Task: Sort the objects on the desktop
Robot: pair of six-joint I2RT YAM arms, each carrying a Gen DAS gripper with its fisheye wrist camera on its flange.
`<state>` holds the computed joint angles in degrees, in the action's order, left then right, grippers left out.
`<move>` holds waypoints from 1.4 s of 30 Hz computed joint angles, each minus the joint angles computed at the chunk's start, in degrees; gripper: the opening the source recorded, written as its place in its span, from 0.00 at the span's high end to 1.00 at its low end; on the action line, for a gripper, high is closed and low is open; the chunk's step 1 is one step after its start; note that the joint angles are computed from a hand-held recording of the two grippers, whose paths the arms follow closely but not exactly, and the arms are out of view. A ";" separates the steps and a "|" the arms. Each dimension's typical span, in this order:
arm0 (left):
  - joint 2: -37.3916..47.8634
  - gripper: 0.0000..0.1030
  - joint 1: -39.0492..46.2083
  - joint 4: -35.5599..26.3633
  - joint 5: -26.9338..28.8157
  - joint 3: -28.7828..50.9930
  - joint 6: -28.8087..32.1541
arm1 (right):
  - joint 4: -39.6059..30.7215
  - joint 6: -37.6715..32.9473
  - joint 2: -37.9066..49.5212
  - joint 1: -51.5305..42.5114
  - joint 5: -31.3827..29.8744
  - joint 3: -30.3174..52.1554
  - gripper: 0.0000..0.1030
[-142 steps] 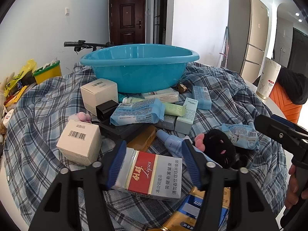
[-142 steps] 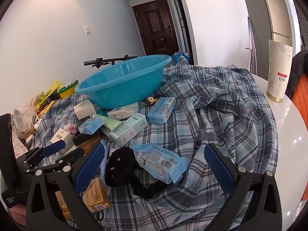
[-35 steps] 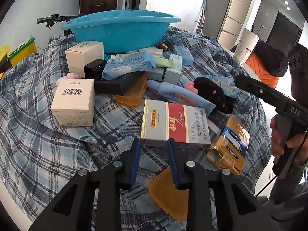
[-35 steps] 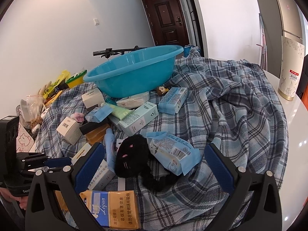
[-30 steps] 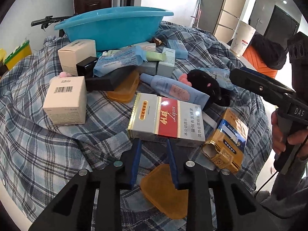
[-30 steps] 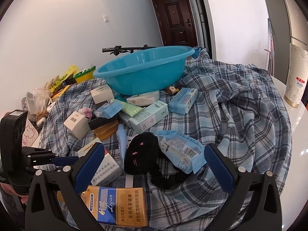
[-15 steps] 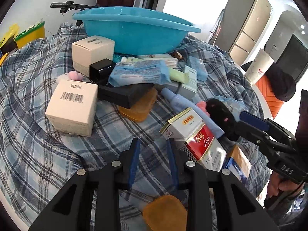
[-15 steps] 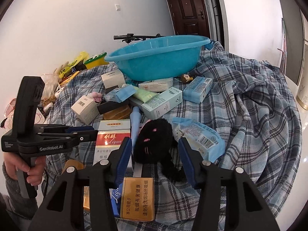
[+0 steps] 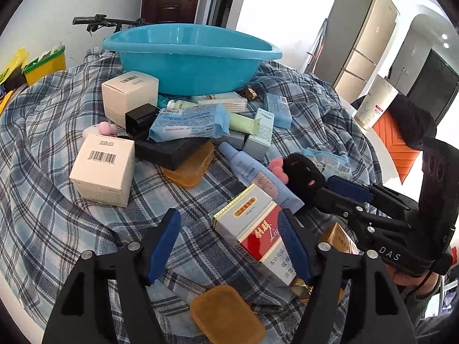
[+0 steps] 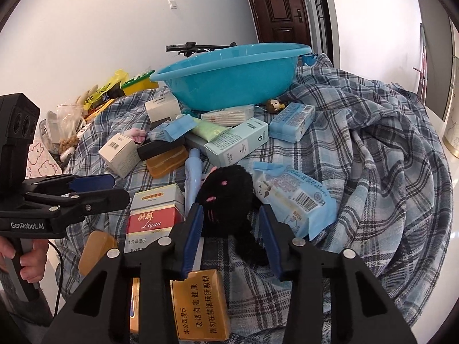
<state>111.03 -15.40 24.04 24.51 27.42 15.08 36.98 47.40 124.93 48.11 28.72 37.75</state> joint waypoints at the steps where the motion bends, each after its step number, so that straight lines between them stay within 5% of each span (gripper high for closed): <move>1: 0.74 0.23 -0.99 0.02 -0.48 0.32 -0.29 | 0.30 -0.17 0.26 -0.08 -0.29 0.18 0.61; 10: 6.32 0.23 -8.76 0.98 -3.01 3.29 -4.52 | 4.02 1.07 2.57 -2.56 -2.47 0.43 0.62; 15: 9.96 0.23 -9.56 -0.87 -4.25 7.90 -6.40 | 4.86 0.24 2.36 -2.28 -1.88 -0.27 0.75; 21: 9.83 0.37 -7.91 -4.87 -5.86 11.67 -1.91 | 3.89 0.11 1.24 -2.18 -1.13 -1.02 0.76; 25: 8.55 0.37 -6.29 -9.00 -5.97 12.76 0.96 | 4.19 0.04 2.09 -2.73 -2.68 -0.10 0.76; 27: 8.71 0.29 -6.66 -8.20 -7.40 11.66 1.12 | 2.44 -0.73 2.08 -2.82 -2.75 1.23 0.76; 30: 8.74 0.22 -7.90 -6.63 -9.50 9.61 1.75 | -0.79 -1.40 1.93 -2.88 -2.16 3.28 0.71; 33: 8.34 0.21 -8.17 -3.91 -10.11 7.50 0.91 | -3.20 -1.49 2.64 -3.67 -3.03 5.23 0.48; 37: 8.69 0.26 -8.18 -0.55 -10.88 6.04 0.58 | -4.40 -1.86 3.27 -4.14 -4.32 6.50 0.46; 38: 8.41 0.38 -7.73 0.35 -10.84 5.65 0.13 | -4.59 -1.95 3.24 -4.17 -4.39 6.57 0.46; 39: 8.51 0.39 -7.04 0.13 -9.92 6.06 -0.35 | -4.35 -1.98 3.18 -4.11 -4.38 6.44 0.50; 40: 8.58 0.40 -5.76 -0.83 -7.64 6.74 -0.63 | -3.77 -2.01 3.15 -4.11 -4.51 6.18 0.69; 42: 7.75 0.42 -4.32 0.57 -6.07 5.88 -1.49 | -2.31 -1.97 2.79 -3.76 -3.49 5.18 0.71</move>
<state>118.78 -19.72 24.61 18.44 33.31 13.59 34.66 45.43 127.72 44.35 25.24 42.94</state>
